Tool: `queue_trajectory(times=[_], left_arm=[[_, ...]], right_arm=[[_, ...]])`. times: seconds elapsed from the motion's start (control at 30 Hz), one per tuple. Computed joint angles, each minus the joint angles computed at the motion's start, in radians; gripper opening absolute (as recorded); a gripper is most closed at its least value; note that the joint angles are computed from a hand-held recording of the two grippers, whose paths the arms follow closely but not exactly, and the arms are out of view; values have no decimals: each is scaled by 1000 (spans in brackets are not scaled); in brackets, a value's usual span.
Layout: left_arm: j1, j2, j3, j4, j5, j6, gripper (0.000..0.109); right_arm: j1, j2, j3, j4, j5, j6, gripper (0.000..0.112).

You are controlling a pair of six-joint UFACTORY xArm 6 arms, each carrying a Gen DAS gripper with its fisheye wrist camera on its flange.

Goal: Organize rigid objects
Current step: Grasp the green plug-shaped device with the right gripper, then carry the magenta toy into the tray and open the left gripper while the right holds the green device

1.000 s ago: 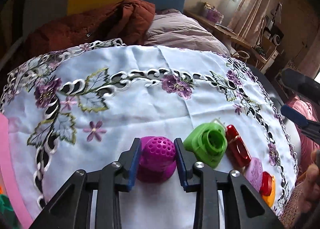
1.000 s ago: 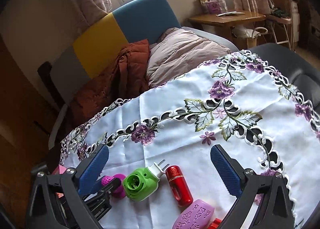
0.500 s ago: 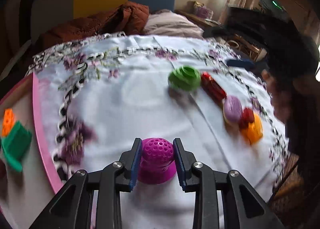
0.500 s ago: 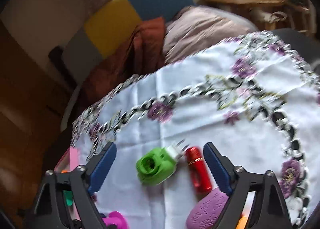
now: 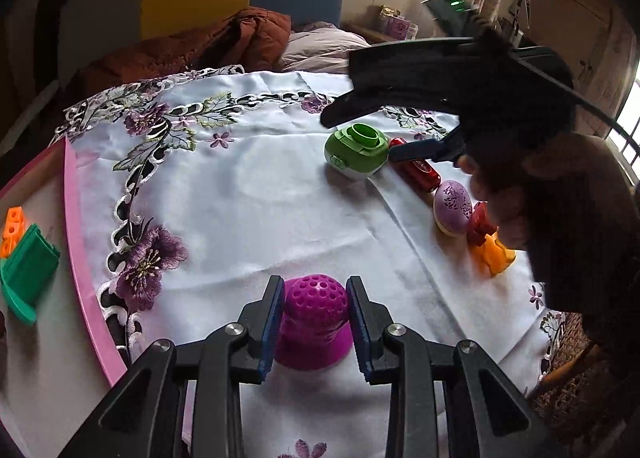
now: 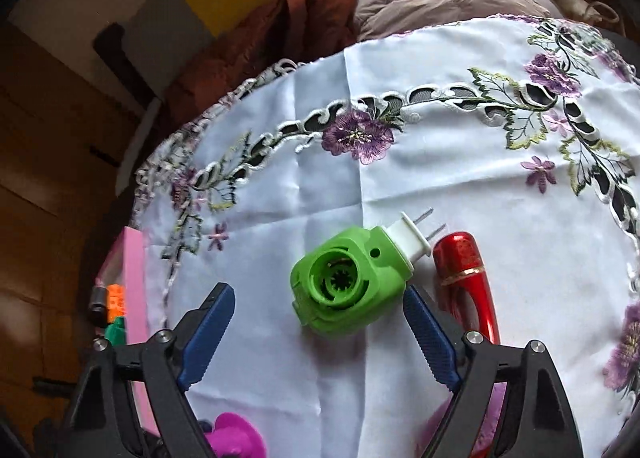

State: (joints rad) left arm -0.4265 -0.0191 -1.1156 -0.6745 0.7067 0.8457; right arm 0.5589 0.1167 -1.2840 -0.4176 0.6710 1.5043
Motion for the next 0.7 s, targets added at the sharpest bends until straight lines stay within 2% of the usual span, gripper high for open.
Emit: queue_trajectory(times=[0.13,0.17,0.2,0.23,0.27,0.33,0.37,0.43,0.5,0.7], left_arm=[[14,-13,10,-14,15,15,31],[17,-17,13,-15,18,18,31],[21,-18,14,-17,23,20,31],[25,-22,15,-19,30,22,31],[31,-26,18,-21,38,26,31],[43,-34,22,-28,48,32,31],[50,-39,25,-32,57,33,31],[60,-52,34,-39,68,35,31],[67,-70,47,-43,75,43,31],[81,-131,86,-45,71,51,31]], right_arm=[[-14,79,-92,29,79,-22,87],[-14,109,-132,38,113,-55,82],[-8,141,-185,31,173,-92,62],[7,183,-252,8,246,-148,63],[18,214,-302,12,278,-211,63],[34,247,-342,36,262,-328,63],[49,268,-375,29,286,-370,63],[67,281,-391,31,291,-413,63],[66,253,-330,68,214,-415,63],[78,223,-260,1,160,-328,63]])
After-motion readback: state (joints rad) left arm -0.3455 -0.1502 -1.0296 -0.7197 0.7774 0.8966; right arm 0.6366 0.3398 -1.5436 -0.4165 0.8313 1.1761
